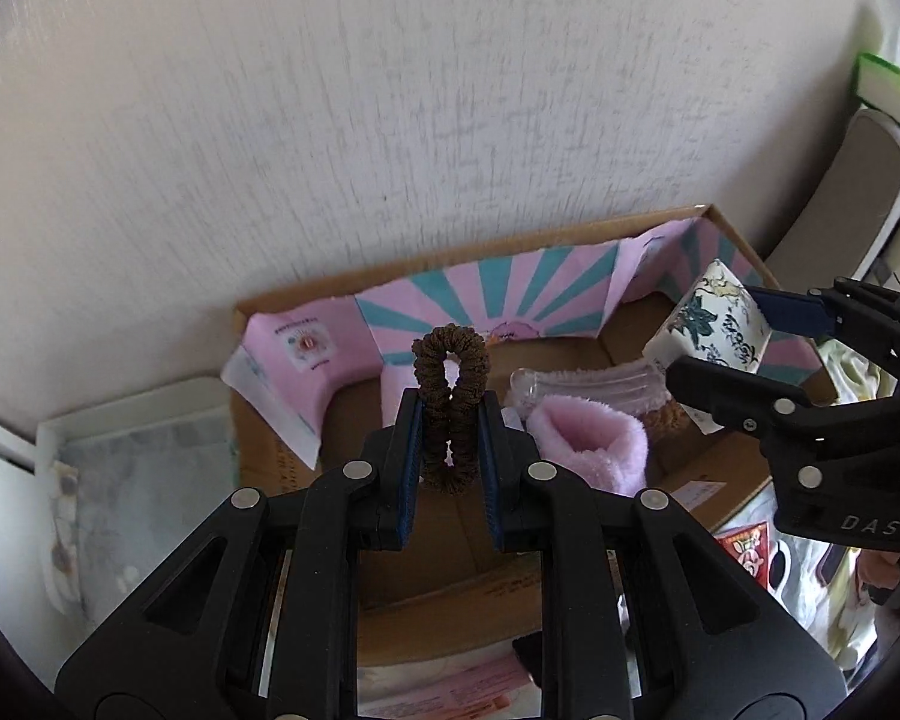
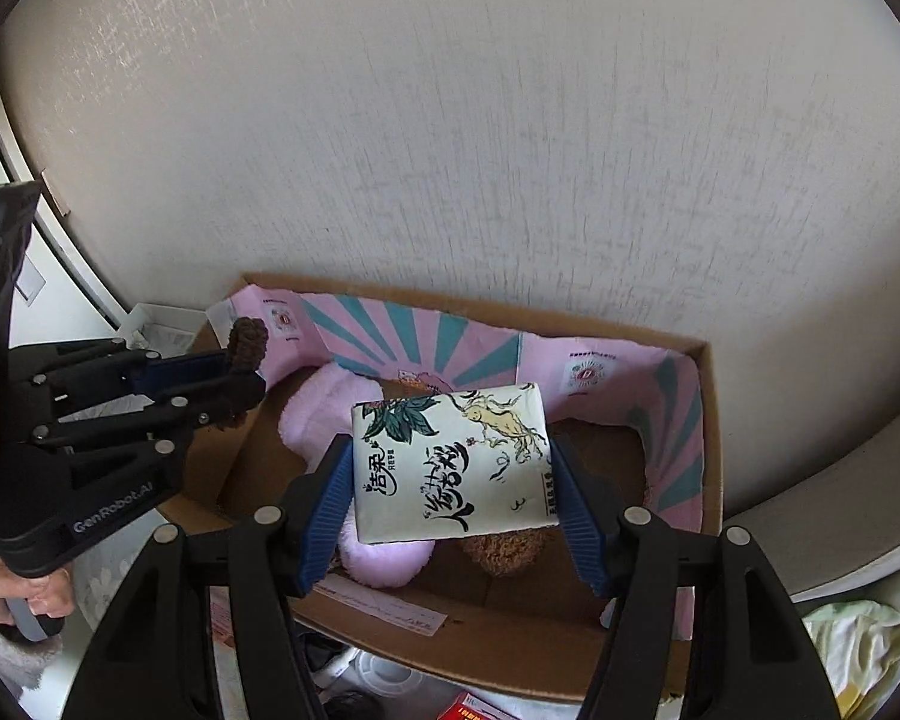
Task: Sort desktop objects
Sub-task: 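Lift the hair tie and tissue pack and carry both over the striped box, then open the left tool over the box while the right tool releases the tissue pack, then withdraw both tools from the box back over the bed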
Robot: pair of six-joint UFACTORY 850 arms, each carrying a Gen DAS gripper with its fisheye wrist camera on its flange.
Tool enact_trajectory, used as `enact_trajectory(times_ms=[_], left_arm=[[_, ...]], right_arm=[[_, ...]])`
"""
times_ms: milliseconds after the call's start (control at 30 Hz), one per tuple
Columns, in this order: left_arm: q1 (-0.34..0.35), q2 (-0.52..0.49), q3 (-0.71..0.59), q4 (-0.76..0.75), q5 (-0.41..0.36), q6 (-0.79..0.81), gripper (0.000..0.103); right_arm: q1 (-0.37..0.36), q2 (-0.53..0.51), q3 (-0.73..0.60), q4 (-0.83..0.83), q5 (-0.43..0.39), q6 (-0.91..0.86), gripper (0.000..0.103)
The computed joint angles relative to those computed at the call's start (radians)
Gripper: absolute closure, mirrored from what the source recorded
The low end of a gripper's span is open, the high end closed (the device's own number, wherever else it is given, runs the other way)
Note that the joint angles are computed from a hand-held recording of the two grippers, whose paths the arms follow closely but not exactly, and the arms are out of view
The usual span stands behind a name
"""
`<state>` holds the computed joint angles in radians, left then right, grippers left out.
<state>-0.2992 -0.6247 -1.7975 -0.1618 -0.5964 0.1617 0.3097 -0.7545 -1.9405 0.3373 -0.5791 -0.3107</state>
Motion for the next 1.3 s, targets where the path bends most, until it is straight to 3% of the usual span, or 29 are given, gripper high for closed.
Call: enact_trajectory(times_ms=[133, 200, 267, 333, 367, 467, 767, 1233, 1300], left_arm=[[0.005, -0.008, -0.011, 0.007, 0.002, -0.010, 0.087], [0.009, -0.018, -0.031, -0.027, -0.014, 0.012, 0.079], [0.010, -0.037, -0.067, -0.062, -0.043, 0.027, 0.022], [0.004, -0.024, -0.053, 0.030, -0.010, -0.059, 0.003], [0.005, -0.013, -0.039, 0.036, 0.010, -0.068, 0.000], [0.017, 0.003, -0.023, 0.002, 0.033, -0.064, 0.000], [0.010, 0.015, -0.039, 0.135, 0.024, -0.159, 0.000], [0.024, 0.150, 0.076, 0.060, 0.100, 0.021, 0.000], [0.026, 0.177, 0.101, 0.075, 0.111, -0.014, 0.000]], right_arm=[[-0.008, -0.006, -0.007, 0.036, -0.013, -0.030, 0.043], [-0.014, -0.011, -0.014, 0.092, -0.027, -0.079, 0.043], [-0.021, -0.011, -0.017, 0.167, -0.039, -0.146, 0.036], [-0.018, 0.000, -0.008, 0.128, -0.012, -0.102, 0.024], [-0.020, 0.011, 0.006, 0.134, 0.005, -0.101, 0.023], [-0.033, 0.034, 0.034, 0.217, 0.018, -0.152, 0.023], [-0.013, 0.003, -0.061, 0.145, -0.009, -0.022, 0.023], [0.025, 0.145, 0.107, 0.056, 0.093, 0.086, 0.023], [0.031, 0.163, 0.126, 0.044, 0.108, 0.104, 0.023]])
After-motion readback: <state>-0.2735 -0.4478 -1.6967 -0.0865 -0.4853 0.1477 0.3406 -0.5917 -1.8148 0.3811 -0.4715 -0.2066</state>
